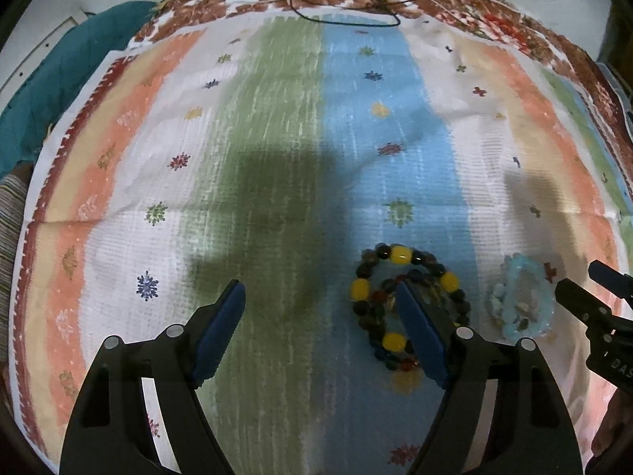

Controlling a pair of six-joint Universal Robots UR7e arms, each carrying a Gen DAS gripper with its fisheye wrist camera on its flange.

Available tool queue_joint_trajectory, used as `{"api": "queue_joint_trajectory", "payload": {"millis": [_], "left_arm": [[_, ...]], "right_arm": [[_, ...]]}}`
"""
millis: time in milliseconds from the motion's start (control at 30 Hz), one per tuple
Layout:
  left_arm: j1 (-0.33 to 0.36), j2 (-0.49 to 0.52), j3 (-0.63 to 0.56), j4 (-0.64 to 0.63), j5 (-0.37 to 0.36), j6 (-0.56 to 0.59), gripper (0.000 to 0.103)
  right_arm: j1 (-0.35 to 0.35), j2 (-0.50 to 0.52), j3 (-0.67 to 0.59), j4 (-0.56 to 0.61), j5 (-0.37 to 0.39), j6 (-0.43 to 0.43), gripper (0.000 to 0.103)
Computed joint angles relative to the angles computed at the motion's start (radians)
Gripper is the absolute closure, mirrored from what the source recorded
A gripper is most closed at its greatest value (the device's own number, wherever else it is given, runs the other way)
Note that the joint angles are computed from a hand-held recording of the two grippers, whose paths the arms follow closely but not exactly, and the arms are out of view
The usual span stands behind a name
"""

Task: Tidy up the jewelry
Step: 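Grasp the light blue bead bracelet with the right tool while the left tool grasps the black-and-yellow bracelet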

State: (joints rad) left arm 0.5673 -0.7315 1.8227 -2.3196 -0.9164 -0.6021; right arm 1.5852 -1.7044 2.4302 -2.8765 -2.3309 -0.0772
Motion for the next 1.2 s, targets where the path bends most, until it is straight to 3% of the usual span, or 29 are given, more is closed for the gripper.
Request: {"api": "queue_joint_trajectory", "payload": {"millis": [367,500,700,800,867,967,1200], "left_arm": [[0.031,0.043,-0.029,0.000,-0.017,0.024,0.026],[0.032,0.044,-0.009,-0.035,0.020,0.018,0.029],[0.041,0.050,-0.012,-0.017,-0.006,0.033,0.032],[0.044,0.045,-0.005,-0.034,-0.019,0.045,0.044],[0.044,0.042,0.000,-0.038,-0.014,0.048,0.065],[0.048,0.033,-0.003,-0.018,-0.011,0.033,0.092],[0.039,0.016,0.004,-0.015,-0.015,0.019,0.092]], "right_arm": [[-0.021,0.063,-0.031,0.007,-0.011,-0.013,0.025],[-0.027,0.081,-0.031,-0.004,-0.031,-0.025,0.034],[-0.014,0.105,-0.023,-0.047,-0.078,-0.063,0.052],[-0.014,0.100,-0.020,-0.053,-0.072,-0.084,0.069],[-0.015,0.096,-0.014,-0.062,-0.071,-0.098,0.084],[-0.017,0.089,-0.008,-0.072,-0.061,-0.108,0.091],[0.004,0.072,-0.002,-0.060,-0.055,-0.113,0.091]]}}
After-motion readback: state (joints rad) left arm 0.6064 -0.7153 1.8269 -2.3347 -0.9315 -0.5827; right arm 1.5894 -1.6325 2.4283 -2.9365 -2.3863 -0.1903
